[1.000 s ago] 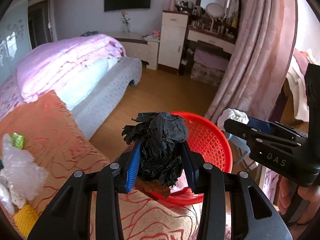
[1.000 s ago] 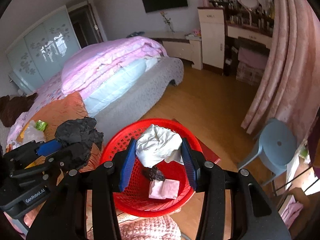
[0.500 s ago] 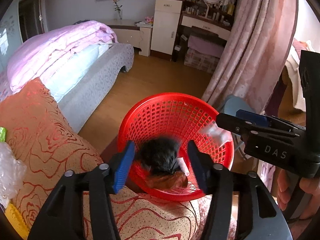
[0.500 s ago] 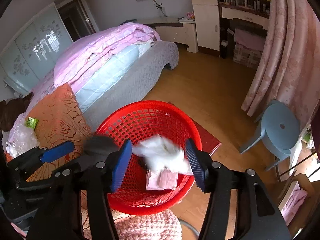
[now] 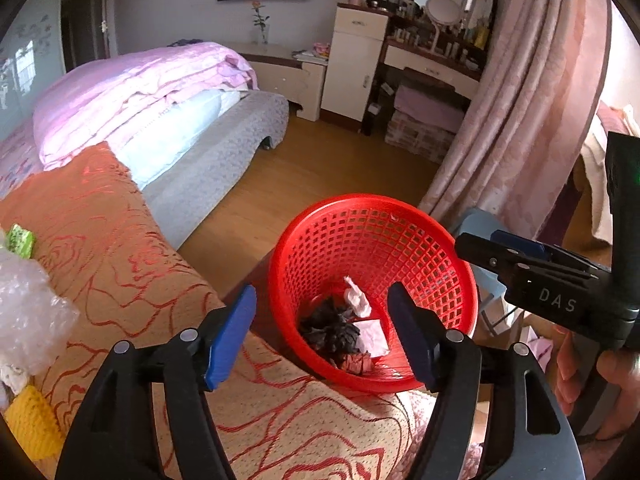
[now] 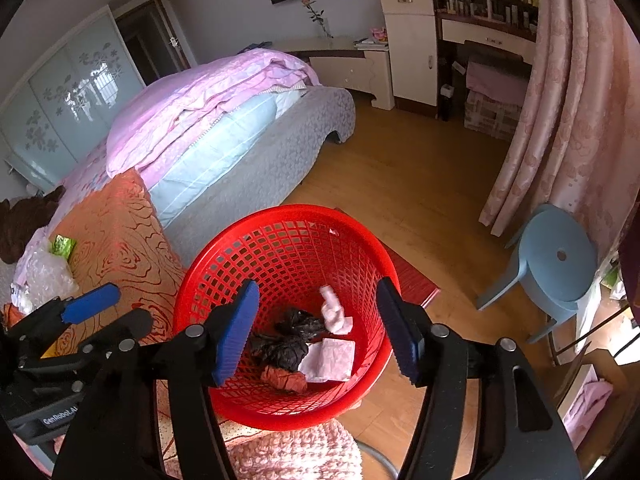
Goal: Collect trash
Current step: 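Move both tools back over the trash on the bedspread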
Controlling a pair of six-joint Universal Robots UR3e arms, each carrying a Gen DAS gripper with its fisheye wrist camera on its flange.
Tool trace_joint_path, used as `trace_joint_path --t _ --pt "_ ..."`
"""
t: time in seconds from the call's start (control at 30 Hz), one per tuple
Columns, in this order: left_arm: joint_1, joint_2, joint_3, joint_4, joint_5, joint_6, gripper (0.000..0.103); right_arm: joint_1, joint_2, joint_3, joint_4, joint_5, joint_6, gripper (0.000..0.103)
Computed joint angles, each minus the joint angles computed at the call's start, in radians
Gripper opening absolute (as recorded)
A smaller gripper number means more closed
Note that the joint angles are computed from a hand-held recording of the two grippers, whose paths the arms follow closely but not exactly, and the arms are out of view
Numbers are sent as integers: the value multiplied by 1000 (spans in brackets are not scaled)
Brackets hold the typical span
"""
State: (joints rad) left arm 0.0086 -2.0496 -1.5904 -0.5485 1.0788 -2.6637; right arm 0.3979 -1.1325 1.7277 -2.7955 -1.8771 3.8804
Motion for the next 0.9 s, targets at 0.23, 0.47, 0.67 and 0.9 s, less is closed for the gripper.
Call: trace_joint_path --t 0.23,0.47,0.67,0.9 --pt "23 60 -73 61 5 -13 67 24 6 -26 10 -29 -15 60" --pt "77 133 -157 95 -8 -4 69 50 28 -66 21 -39 -33 61" --pt "127 173 -201 95 -13 2 69 73 42 -92 30 -50 -46 61" --pt "222 241 -275 100 -29 12 70 101 62 -123 38 -64 -55 66"
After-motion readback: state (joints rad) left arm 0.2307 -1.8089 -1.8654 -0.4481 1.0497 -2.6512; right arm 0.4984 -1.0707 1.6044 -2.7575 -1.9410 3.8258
